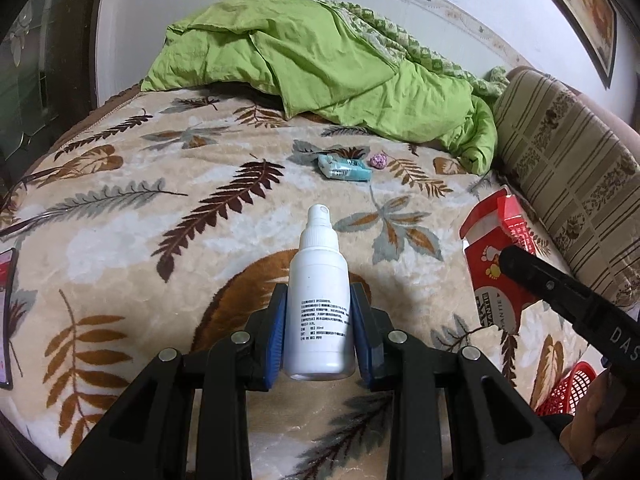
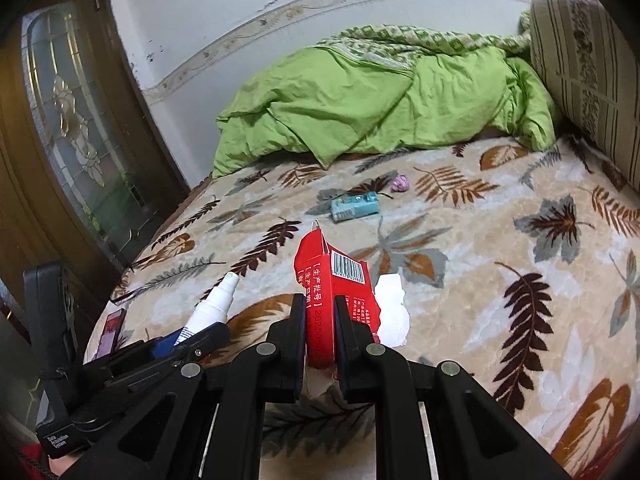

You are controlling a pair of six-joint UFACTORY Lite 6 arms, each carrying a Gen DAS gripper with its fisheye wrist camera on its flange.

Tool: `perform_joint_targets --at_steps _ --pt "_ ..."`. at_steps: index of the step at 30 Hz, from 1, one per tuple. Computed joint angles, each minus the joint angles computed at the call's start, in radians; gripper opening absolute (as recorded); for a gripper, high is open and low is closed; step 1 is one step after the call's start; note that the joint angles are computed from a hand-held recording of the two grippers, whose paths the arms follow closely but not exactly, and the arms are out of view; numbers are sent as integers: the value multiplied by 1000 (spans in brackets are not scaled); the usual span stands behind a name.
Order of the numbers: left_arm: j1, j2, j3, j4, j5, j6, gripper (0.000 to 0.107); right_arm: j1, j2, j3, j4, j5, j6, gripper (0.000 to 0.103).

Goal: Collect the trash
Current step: 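Lift the red box and white bottle with both tools above the bed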

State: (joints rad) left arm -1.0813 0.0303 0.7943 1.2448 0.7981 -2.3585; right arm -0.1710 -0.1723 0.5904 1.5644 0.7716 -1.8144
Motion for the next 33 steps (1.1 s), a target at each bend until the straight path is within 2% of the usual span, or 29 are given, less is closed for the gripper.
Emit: perform_joint_targets --at_steps 12,26,33 --pt "-7 -18 4 -20 25 25 29 -2 -13 1 -10 1 26 13" --pt "-21 0 15 -27 32 24 29 49 -42 -79 133 -91 -140 13" --pt "-1 15 18 0 -4 18 29 33 35 -52 142 -44 -175 13"
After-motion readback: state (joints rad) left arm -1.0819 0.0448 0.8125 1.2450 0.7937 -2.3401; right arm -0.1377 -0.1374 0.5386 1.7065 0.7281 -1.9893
